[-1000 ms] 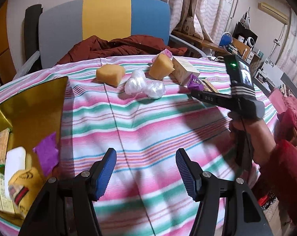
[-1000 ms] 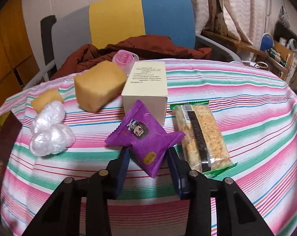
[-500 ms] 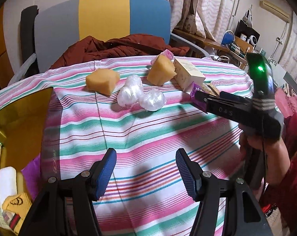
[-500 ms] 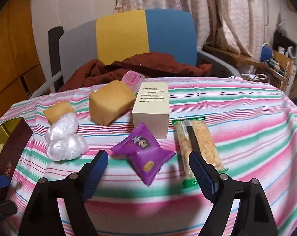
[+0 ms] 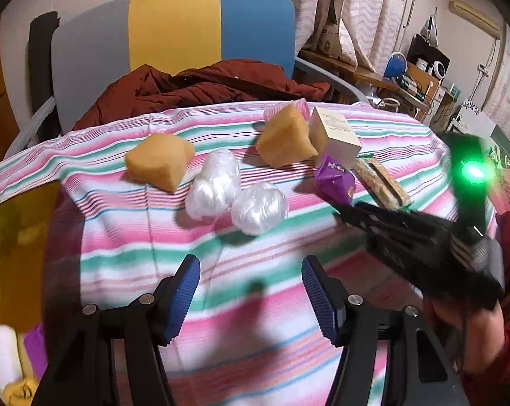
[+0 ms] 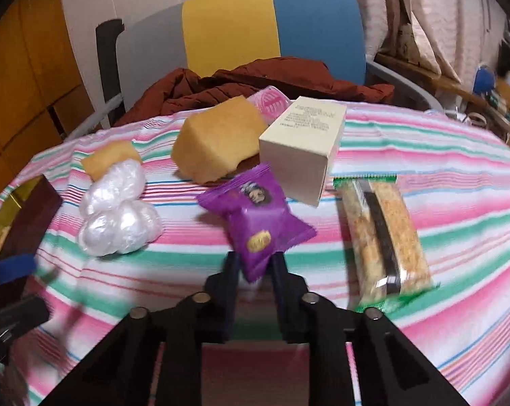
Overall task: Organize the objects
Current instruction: 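Grasp another purple snack packet with the right tool while the left tool grasps a white plastic-wrapped ball, then carry the purple packet and plastic ball into the gold tin and open both tools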
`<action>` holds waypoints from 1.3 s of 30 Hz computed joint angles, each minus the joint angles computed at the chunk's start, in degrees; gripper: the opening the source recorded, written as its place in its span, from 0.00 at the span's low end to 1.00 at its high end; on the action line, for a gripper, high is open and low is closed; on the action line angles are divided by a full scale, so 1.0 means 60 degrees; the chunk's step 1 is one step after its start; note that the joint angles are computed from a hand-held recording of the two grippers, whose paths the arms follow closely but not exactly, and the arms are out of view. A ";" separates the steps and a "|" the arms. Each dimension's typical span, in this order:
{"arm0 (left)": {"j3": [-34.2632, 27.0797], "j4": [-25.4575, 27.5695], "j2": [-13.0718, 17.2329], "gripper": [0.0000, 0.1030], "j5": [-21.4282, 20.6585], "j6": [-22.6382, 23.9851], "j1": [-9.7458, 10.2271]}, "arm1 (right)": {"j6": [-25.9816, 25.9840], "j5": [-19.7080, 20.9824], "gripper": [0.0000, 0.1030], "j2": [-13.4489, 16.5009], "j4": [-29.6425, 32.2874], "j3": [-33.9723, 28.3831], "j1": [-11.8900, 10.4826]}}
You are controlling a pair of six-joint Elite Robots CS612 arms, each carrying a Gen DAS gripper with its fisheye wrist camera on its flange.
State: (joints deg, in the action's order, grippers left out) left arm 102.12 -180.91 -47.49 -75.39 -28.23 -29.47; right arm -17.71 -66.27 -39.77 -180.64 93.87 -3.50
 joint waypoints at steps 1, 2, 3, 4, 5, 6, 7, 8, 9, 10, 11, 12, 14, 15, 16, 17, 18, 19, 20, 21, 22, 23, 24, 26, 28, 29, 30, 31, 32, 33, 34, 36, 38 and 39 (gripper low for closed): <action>-0.0102 0.0099 0.0052 0.62 -0.0047 0.0010 0.0039 | 0.0090 0.0002 0.18 0.0002 -0.0054 0.0025 -0.0005; -0.0257 0.0256 0.0126 0.62 -0.0069 -0.0014 0.0078 | 0.0178 0.0020 0.18 -0.0023 -0.0183 0.0116 -0.0019; -0.0391 0.0370 0.0194 0.62 -0.0114 -0.0029 0.0113 | 0.0273 -0.0027 0.18 -0.0045 -0.0383 0.0203 -0.0024; -0.0547 0.0531 0.0267 0.62 -0.0201 -0.0045 0.0161 | 0.0407 -0.0130 0.23 -0.0069 -0.0688 0.0282 -0.0011; -0.0696 0.0688 0.0329 0.62 -0.0236 -0.0107 0.0193 | 0.0517 -0.0149 0.29 -0.0081 -0.0837 0.0306 -0.0024; -0.0802 0.0752 0.0383 0.62 -0.0292 -0.0134 0.0227 | 0.0708 -0.0140 0.50 -0.0077 -0.1005 0.0298 -0.0043; -0.0959 0.0890 0.0454 0.62 -0.0380 -0.0135 0.0273 | 0.0808 -0.0098 0.70 -0.0058 -0.1066 0.0246 -0.0059; -0.1047 0.1025 0.0486 0.62 -0.0331 -0.0131 0.0279 | 0.0850 0.0030 0.73 -0.0022 -0.1049 0.0145 -0.0077; -0.1131 0.1108 0.0520 0.62 -0.0273 -0.0093 0.0283 | 0.0796 0.0083 0.72 -0.0006 -0.0972 0.0056 -0.0084; -0.1168 0.1091 0.0542 0.62 -0.0330 -0.0031 0.0298 | 0.0632 0.0003 0.72 0.0026 -0.0845 -0.0087 -0.0049; -0.1202 0.1045 0.0571 0.62 -0.0438 0.0089 0.0317 | 0.0413 -0.0093 0.72 0.0071 -0.0643 -0.0252 -0.0002; -0.1221 0.1044 0.0589 0.62 -0.0419 0.0172 0.0314 | 0.0217 -0.0098 0.70 0.0109 -0.0393 -0.0402 0.0031; -0.1276 0.1060 0.0647 0.62 -0.0364 0.0385 0.0318 | -0.0255 -0.0053 0.65 0.0193 0.0208 -0.0694 0.0085; -0.1292 0.1032 0.0675 0.62 -0.0375 0.0464 0.0327 | -0.0504 -0.0009 0.60 0.0245 0.0687 -0.0889 0.0125; -0.1306 0.0977 0.0710 0.62 -0.0338 0.0520 0.0334 | -0.0569 0.0067 0.53 0.0289 0.0949 -0.1013 0.0132; -0.1303 0.0897 0.0732 0.61 -0.0333 0.0532 0.0342 | -0.0580 0.0127 0.49 0.0325 0.1129 -0.1099 0.0139; -0.1286 0.0752 0.0756 0.59 -0.0386 0.0556 0.0355 | -0.0589 0.0223 0.40 0.0362 0.1329 -0.1184 0.0140; -0.1261 0.0575 0.0785 0.55 -0.0488 0.0604 0.0371 | -0.0587 0.0233 0.38 0.0377 0.1268 -0.1161 0.0137; -0.1241 0.0434 0.0818 0.49 -0.0507 0.0666 0.0370 | -0.0587 0.0277 0.35 0.0381 0.1160 -0.1123 0.0126; -0.1235 0.0359 0.0849 0.46 -0.0468 0.0753 0.0358 | -0.0577 0.0392 0.31 0.0373 0.1112 -0.1086 0.0106; -0.1215 0.0278 0.0878 0.41 -0.0360 0.0900 0.0326 | -0.0562 0.0448 0.29 0.0363 0.1077 -0.1036 0.0093; -0.1153 0.0070 0.0907 0.40 -0.0130 0.1129 0.0268 | -0.0512 0.0490 0.29 0.0348 0.0996 -0.0972 0.0080; -0.1104 -0.0076 0.0924 0.39 -0.0036 0.1249 0.0236 | -0.0431 0.0502 0.28 0.0320 0.0884 -0.0883 0.0067; -0.1018 -0.0297 0.0908 0.36 -0.0065 0.1281 0.0223 | -0.0257 0.0564 0.27 0.0270 0.0681 -0.0710 0.0021; -0.0950 -0.0439 0.0895 0.36 -0.0153 0.1215 0.0221 | -0.0017 0.0670 0.26 0.0210 0.0418 -0.0483 -0.0032; -0.0903 -0.0504 0.0886 0.36 -0.0125 0.1222 0.0198 | 0.0116 0.0704 0.26 0.0175 0.0258 -0.0357 -0.0056; -0.0851 -0.0579 0.0877 0.36 -0.0083 0.1243 0.0169 | 0.0197 0.0739 0.26 0.0148 0.0156 -0.0265 -0.0076; -0.0781 -0.0658 0.0856 0.36 -0.0045 0.1259 0.0134 | 0.0302 0.0776 0.25 0.0114 0.0028 -0.0164 -0.0090; -0.0704 -0.0758 0.0835 0.36 -0.0017 0.1268 0.0101 | 0.0386 0.0810 0.25 0.0087 -0.0092 -0.0073 -0.0109; -0.0633 -0.0848 0.0818 0.35 -0.0014 0.1253 0.0073 | 0.0483 0.0836 0.25 0.0055 -0.0223 0.0027 -0.0126; -0.0529 -0.0945 0.0789 0.35 -0.0025 0.1218 0.0039 | 0.0575 0.0864 0.25 0.0017 -0.0326 0.0133 -0.0146; -0.0382 -0.1129 0.0751 0.35 0.0002 0.1197 -0.0011 | 0.0744 0.0914 0.25 -0.0069 -0.0420 0.0335 -0.0185; -0.0225 -0.1304 0.0707 0.35 -0.0041 0.1084 -0.0029 | 0.0891 0.1011 0.25 -0.0164 -0.0492 0.0549 -0.0233; -0.0148 -0.1381 0.0684 0.35 -0.0065 0.0980 -0.0026 | 0.0926 0.1060 0.25 -0.0201 -0.0531 0.0635 -0.0252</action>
State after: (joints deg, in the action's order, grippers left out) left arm 101.23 -189.20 -43.38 -75.78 -22.35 -29.62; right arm -12.15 -59.91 -40.98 -183.82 97.68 -5.02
